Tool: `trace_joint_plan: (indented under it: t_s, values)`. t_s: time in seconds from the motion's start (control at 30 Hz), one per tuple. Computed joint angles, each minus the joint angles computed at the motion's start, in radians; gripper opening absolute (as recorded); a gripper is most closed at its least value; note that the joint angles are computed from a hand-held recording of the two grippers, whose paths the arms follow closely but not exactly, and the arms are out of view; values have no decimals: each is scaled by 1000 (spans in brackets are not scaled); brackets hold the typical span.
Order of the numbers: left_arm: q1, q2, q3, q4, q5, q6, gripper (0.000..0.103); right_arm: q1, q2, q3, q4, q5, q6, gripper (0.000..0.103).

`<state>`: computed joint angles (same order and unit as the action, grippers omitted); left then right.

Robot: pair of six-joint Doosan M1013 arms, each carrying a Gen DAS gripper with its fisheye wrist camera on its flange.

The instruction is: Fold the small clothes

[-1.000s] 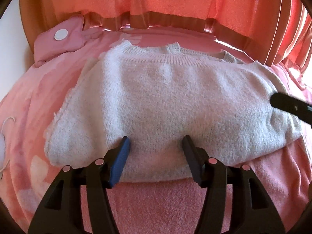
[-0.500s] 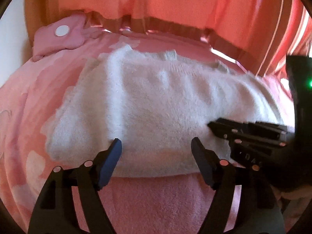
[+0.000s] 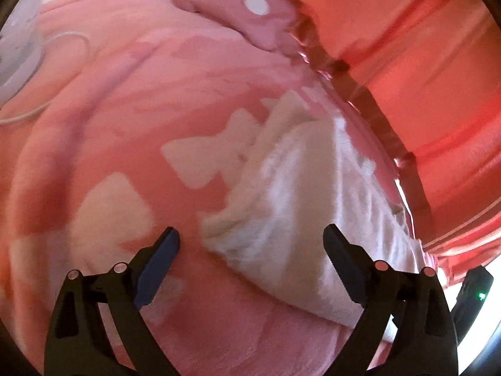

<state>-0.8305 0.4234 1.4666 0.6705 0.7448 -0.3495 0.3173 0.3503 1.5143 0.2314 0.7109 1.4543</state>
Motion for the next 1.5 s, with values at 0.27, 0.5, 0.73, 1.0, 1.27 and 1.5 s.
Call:
trace_joint_plan:
  t_s: [0.27, 0.5, 0.73, 1.0, 1.27, 1.5]
  values:
    - [24, 6, 7, -36, -163, 30, 17, -15, 0, 1, 59, 6, -45, 19]
    - [-46, 44, -172, 208, -31, 147, 12, -74, -36, 14, 123, -34, -31, 45]
    - [-95, 223, -516, 32, -91, 598, 11, -238, -99, 69, 192, -100, 176, 48]
    - [-120, 468, -819, -360, 124, 997, 10, -363, -153, 152, 336, -106, 166, 50]
    - [-168, 335, -602, -95, 52, 843, 77, -375, -107, 113, 634, 95, -133, 66]
    - [-164, 332, -566, -47, 270, 847, 84, -326, -76, 75, 547, 166, -84, 71]
